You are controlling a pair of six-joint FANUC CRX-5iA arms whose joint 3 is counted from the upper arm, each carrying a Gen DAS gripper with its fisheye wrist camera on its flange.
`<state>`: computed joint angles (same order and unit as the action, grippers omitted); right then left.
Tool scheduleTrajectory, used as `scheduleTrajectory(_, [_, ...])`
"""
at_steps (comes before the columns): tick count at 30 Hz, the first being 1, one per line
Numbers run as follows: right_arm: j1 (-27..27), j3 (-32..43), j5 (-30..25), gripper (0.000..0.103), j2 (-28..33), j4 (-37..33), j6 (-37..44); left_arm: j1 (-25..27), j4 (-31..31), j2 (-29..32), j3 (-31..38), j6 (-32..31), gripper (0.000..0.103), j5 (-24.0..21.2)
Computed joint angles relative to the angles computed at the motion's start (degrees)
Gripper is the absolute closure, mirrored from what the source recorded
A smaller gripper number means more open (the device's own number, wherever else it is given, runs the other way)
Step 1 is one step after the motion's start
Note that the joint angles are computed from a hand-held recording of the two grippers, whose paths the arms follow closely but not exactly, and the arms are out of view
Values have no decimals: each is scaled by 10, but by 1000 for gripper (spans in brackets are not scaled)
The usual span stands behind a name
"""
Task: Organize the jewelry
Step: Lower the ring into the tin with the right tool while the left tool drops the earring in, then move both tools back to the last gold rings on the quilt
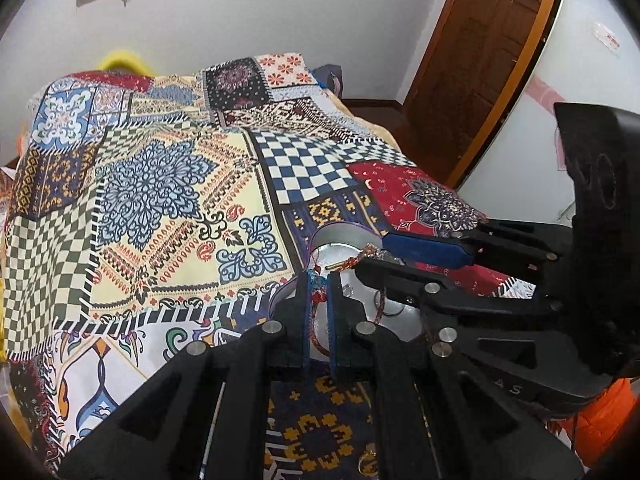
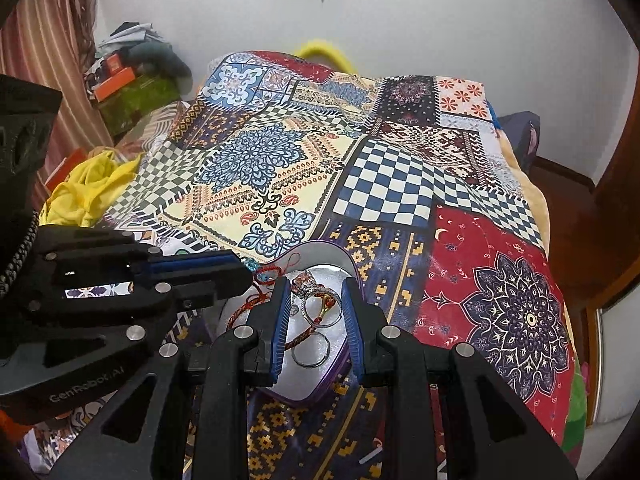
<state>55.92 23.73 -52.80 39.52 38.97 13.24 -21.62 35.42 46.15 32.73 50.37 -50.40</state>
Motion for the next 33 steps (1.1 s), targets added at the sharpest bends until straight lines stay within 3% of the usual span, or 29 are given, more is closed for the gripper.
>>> scheduleTrajectory(12, [2, 32, -33, 79, 11, -25, 28, 2, -9, -15, -11, 1, 97, 0])
scheduleTrajectory(22, [22, 29, -75, 78, -1, 8, 0, 4, -4, -85, -91, -26, 80, 51])
scheduleTrajectory(28, [40, 4, -80, 66, -23, 42, -42, 8, 8, -126, -139, -46, 69, 65])
scheduleTrajectory(33, [57, -8, -89, 65, -34, 59, -65, 13, 12, -163, -185, -60, 68, 76])
